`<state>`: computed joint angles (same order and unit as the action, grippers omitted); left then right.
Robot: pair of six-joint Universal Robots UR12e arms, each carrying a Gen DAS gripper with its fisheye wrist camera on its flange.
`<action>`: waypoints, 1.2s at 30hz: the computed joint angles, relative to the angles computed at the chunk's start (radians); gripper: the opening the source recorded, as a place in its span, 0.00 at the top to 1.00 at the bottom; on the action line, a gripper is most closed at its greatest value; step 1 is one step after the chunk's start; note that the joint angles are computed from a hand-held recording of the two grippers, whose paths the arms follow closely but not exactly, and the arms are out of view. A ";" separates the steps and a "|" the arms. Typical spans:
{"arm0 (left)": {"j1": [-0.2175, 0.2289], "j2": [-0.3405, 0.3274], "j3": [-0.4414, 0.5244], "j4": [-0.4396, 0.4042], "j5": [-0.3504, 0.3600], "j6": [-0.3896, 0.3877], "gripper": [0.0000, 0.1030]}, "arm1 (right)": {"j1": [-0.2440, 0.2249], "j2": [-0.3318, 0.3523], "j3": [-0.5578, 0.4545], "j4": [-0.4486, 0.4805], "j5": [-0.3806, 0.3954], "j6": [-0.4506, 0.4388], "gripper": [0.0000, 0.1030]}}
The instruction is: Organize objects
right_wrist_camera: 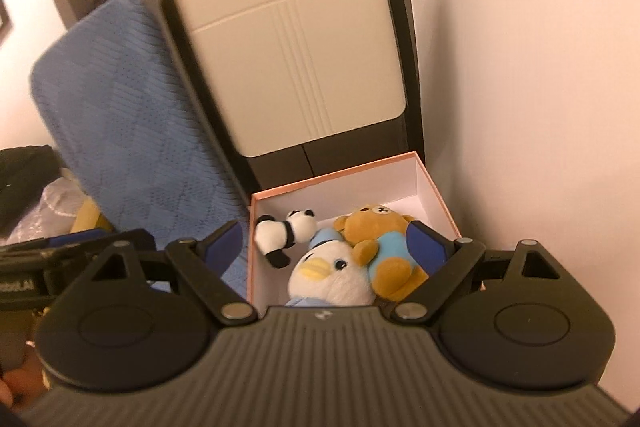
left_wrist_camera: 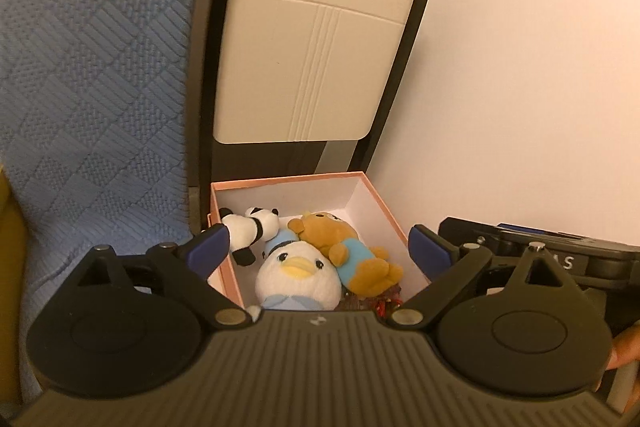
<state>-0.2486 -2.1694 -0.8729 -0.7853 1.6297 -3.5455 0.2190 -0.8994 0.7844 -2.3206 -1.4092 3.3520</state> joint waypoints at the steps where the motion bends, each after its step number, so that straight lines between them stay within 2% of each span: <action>1: -0.001 0.017 -0.027 0.015 0.003 0.002 0.05 | 0.002 -0.017 0.026 -0.015 0.001 0.004 0.12; 9: -0.004 0.129 -0.206 0.100 0.019 -0.002 0.05 | 0.029 -0.130 0.205 -0.102 -0.021 0.022 0.12; 16: -0.001 0.189 -0.311 0.151 0.001 0.003 0.05 | 0.049 -0.190 0.317 -0.141 -0.048 0.048 0.12; 29: 0.004 0.243 -0.411 0.148 -0.015 0.056 0.05 | 0.081 -0.258 0.453 -0.141 -0.117 0.110 0.12; 36: 0.008 0.263 -0.445 0.169 -0.026 0.044 0.05 | 0.087 -0.272 0.475 -0.130 -0.132 0.122 0.12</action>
